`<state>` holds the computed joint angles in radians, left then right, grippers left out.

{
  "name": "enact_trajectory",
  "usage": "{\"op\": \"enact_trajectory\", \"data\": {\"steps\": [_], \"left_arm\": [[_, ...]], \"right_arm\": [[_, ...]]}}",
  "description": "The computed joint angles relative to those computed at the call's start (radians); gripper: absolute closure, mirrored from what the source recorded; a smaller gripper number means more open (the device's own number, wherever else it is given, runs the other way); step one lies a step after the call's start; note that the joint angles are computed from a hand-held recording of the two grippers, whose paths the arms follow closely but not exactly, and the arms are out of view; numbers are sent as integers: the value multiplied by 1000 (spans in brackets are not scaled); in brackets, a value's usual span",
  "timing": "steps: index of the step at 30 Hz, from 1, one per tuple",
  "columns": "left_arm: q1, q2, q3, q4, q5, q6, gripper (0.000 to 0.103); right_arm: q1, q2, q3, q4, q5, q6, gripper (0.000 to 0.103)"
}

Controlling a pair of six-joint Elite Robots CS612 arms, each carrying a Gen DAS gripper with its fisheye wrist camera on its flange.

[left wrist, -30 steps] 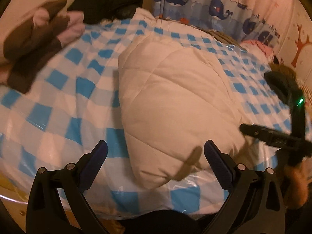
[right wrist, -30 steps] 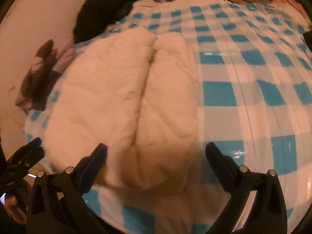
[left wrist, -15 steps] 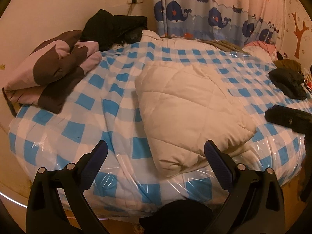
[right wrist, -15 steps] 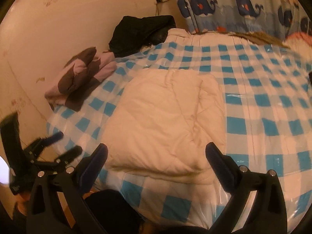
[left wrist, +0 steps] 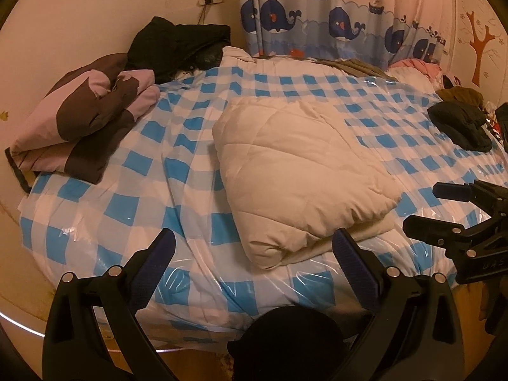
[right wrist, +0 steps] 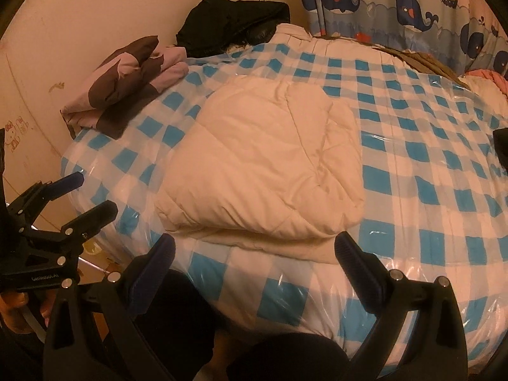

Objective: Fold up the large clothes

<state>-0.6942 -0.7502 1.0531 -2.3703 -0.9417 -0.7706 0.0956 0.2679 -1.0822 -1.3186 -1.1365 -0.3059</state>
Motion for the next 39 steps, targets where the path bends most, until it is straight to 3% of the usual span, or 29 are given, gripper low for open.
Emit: {"op": "enact_trajectory", "data": {"steps": [39], "left_arm": [[0,-2,4,-8,1,18,8]], "right_arm": [[4,8,-16,38,15,-18,7]]}}
